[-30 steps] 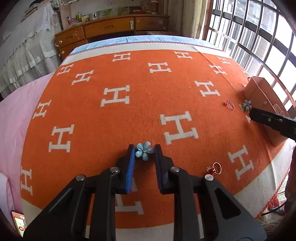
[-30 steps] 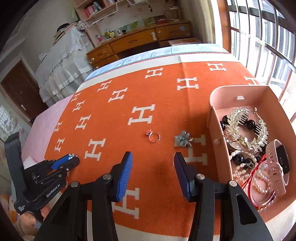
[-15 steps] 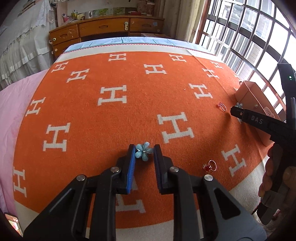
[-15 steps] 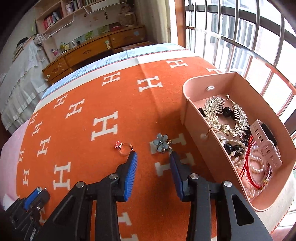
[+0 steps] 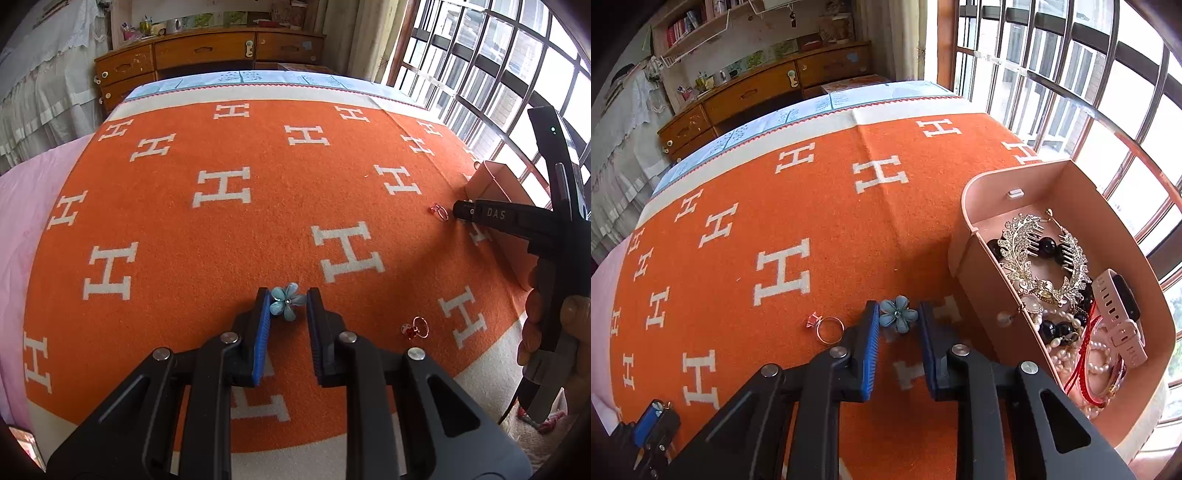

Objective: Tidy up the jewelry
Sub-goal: 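Grasp the blue flower brooch with the left tool while the right tool grasps the silver flower brooch, then carry both brooches into the pink tray and open both tools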

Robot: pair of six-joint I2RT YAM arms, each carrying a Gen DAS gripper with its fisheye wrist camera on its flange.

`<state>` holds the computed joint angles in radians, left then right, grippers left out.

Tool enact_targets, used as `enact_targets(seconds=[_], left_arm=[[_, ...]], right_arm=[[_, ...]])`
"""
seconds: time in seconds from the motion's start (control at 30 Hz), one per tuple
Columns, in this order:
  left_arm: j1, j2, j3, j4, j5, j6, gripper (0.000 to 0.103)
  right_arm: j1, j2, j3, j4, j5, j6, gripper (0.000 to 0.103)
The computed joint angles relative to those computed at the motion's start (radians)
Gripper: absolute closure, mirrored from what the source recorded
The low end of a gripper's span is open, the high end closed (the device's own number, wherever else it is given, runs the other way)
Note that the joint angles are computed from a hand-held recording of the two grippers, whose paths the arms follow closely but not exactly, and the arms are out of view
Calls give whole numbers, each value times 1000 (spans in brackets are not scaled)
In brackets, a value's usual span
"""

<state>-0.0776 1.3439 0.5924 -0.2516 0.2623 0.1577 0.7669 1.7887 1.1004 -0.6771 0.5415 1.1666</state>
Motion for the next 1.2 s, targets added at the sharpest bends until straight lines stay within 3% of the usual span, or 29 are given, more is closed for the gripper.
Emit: enact_targets(seconds=[0.27,0.4,0.57,0.7,1.03,1.1,1.2], left_arm=[[-49,-76,20,-66,-36,-13,87],[-109,-126,64,-129,-61,-36,86],[-260,-161,168,-215,-120,-85,86],[-390,-123,324,-291,-145,-139,87],[-720,159,794,-396,-262,-256,86],[-764,243,879,-409,-283,-279,86],[-807,378,1001,-446,-290,-310,86]], right_arm=[[39,-193,-193,253,-108,-89,84],[110,-308,-246,286,-71,-147,84],[199,-495,-280,202,47,-182,84],[172,-718,-306,106,58,-224,84],[55,-1115,-181,-197,179,-421,84],[-31,-1170,-181,-204,112,-476,83],[-283,-1235,-221,-186,-121,-577,83]])
